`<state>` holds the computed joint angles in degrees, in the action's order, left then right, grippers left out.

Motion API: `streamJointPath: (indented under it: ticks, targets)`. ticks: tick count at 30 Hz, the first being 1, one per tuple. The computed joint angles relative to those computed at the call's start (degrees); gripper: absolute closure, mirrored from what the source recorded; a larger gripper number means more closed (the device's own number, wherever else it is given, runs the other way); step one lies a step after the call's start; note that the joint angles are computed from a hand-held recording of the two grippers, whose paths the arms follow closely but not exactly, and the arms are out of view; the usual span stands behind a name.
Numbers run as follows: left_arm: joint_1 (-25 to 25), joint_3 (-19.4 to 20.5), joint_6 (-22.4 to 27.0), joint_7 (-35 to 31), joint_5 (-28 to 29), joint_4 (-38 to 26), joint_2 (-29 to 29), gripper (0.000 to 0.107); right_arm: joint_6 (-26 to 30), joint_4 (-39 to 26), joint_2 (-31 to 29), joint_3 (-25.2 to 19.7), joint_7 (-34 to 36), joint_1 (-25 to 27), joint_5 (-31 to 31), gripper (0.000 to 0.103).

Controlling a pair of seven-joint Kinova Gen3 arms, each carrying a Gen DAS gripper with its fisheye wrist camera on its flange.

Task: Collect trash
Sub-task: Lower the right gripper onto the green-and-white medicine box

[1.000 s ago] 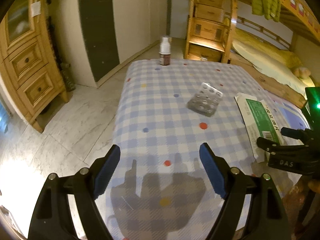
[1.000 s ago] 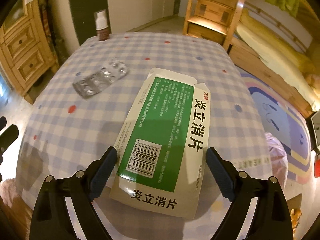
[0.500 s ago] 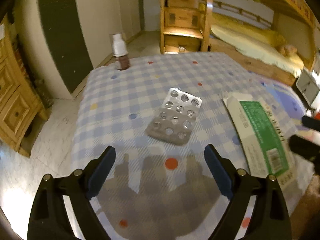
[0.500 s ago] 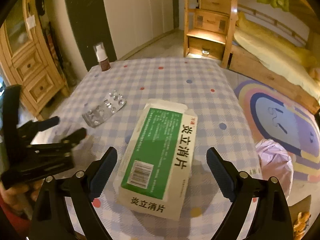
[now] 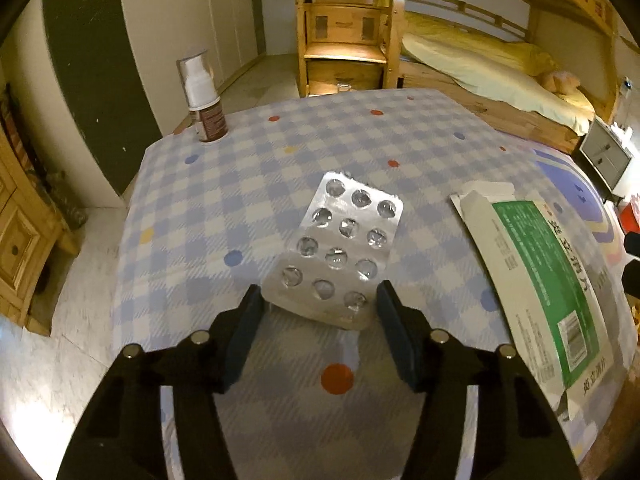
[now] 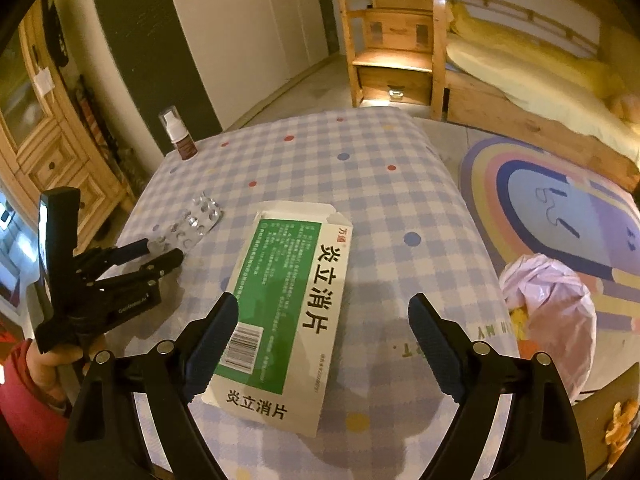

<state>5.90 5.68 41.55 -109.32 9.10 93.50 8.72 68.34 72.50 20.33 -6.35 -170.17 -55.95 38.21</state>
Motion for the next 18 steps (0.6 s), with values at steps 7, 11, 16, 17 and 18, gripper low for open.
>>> streamJointPath:
  ticks: [7, 11, 16, 17, 18]
  targets:
    - [-1.29, -0.75, 0.16, 0.81, 3.92, 3.68, -5.32, 0.052, 0.86, 1.18, -1.17, -0.67, -1.10, -1.02, 0.83, 0.017]
    - [-1.28, -1.82, -0.41, 1.85, 5.95, 8.14, -11.86, 0.052, 0.81, 1.04, -0.72, -1.48, -0.31, -1.05, -0.07, 0.017]
    - [-0.45, -1.57, -1.49, 7.18, 2.54, 12.96, -18.13, 0.052, 0.36, 0.88, 0.33, -1.51, -0.25, -1.95, -0.99, 0.017]
    - [-0.18, -1.77, -1.10, 7.67, 2.50, 13.40, -18.82, 0.052, 0.47, 0.61, 0.71, -1.51, -0.02, -2.11, -1.23, 0.017]
    - [0.14, -2.05, -0.86, 7.76, 2.63, 13.76, -19.29, 0.052, 0.49, 0.39, 0.99, -1.41, 0.08, -2.26, -1.40, 0.017]
